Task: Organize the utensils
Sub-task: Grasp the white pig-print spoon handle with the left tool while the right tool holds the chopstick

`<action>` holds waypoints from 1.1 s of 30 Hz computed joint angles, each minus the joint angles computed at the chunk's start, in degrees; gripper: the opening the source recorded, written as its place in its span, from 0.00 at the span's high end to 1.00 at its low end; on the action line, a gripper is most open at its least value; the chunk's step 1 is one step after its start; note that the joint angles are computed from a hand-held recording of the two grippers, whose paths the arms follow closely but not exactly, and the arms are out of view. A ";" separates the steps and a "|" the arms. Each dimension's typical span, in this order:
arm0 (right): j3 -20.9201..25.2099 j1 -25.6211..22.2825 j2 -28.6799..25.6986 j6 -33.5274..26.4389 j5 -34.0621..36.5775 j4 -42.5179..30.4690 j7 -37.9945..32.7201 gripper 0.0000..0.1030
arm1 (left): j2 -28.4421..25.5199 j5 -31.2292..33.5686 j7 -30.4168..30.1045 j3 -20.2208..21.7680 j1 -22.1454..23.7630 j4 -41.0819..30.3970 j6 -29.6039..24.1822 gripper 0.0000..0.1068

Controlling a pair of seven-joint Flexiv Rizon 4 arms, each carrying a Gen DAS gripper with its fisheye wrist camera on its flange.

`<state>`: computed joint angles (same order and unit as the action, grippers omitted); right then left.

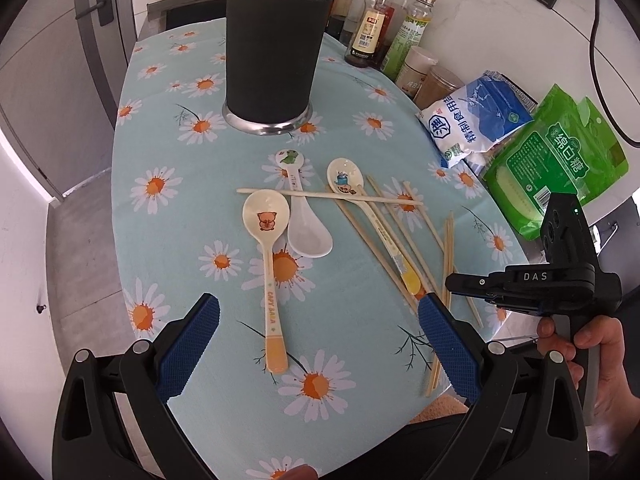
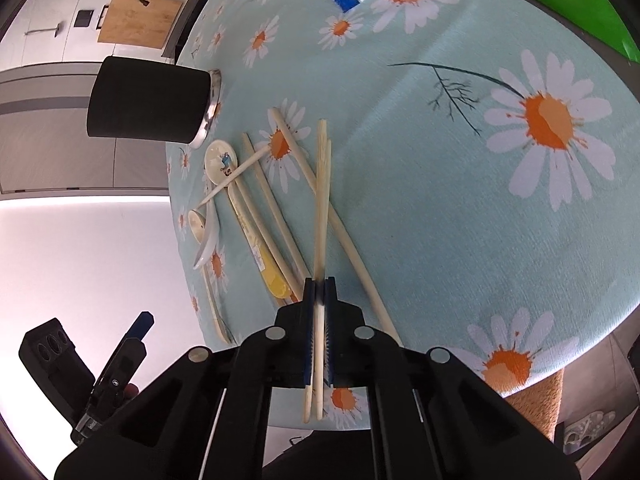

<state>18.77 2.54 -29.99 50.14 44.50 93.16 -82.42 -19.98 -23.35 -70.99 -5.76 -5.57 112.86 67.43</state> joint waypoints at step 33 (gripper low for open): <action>-0.79 0.92 4.47 0.91 -2.30 0.19 -4.57 0.95 | -5.05 6.09 -4.90 3.25 -0.30 -4.08 -2.72 0.10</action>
